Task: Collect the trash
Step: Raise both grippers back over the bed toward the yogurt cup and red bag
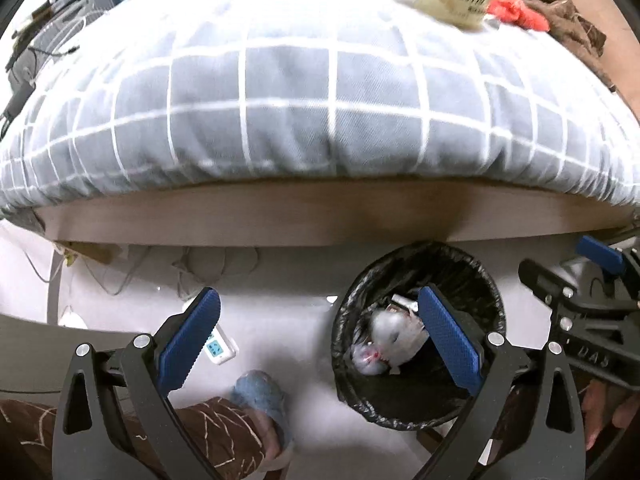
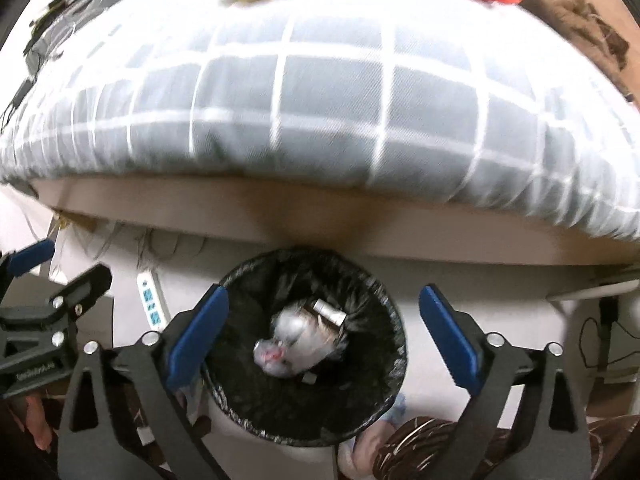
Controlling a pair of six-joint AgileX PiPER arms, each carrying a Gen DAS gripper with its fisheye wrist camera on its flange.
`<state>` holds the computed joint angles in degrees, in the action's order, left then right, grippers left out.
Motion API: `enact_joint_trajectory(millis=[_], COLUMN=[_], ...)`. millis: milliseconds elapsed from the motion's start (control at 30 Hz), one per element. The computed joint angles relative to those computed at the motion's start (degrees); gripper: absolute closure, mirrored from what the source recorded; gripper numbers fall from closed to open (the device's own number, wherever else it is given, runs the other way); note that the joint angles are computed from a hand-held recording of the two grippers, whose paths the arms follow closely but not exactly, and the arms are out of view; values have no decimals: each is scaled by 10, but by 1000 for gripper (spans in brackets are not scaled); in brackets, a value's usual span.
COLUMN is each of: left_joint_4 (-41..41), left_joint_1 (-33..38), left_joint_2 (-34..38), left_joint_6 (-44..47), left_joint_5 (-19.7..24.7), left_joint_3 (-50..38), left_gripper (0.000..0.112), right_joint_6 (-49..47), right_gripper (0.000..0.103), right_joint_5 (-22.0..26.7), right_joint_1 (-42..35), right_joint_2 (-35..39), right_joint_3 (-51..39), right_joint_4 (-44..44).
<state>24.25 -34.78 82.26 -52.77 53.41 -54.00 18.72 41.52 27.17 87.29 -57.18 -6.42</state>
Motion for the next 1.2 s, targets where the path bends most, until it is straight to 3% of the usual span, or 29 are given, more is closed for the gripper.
enact_joint_trajectory(millis=[567, 767, 933, 1200], left_joint_4=[75, 93, 87, 53], left_joint_1=[-66, -76, -54, -3], left_joint_2=[-19, -13, 21, 112], left_joint_6=[-52, -55, -15, 61], left_joint_5=[58, 80, 91, 93], left_joint_3=[-109, -160, -243, -381], left_gripper=[15, 15, 15, 15], right_joint_6=[103, 128, 65, -124], right_gripper=[8, 8, 8, 8], right_joint_5=[-36, -18, 4, -10], right_joint_1=[-13, -10, -52, -168], right_joint_2=[-100, -122, -90, 26], right_joint_3=[-21, -51, -128, -286], right_joint_4=[-128, -176, -158, -13])
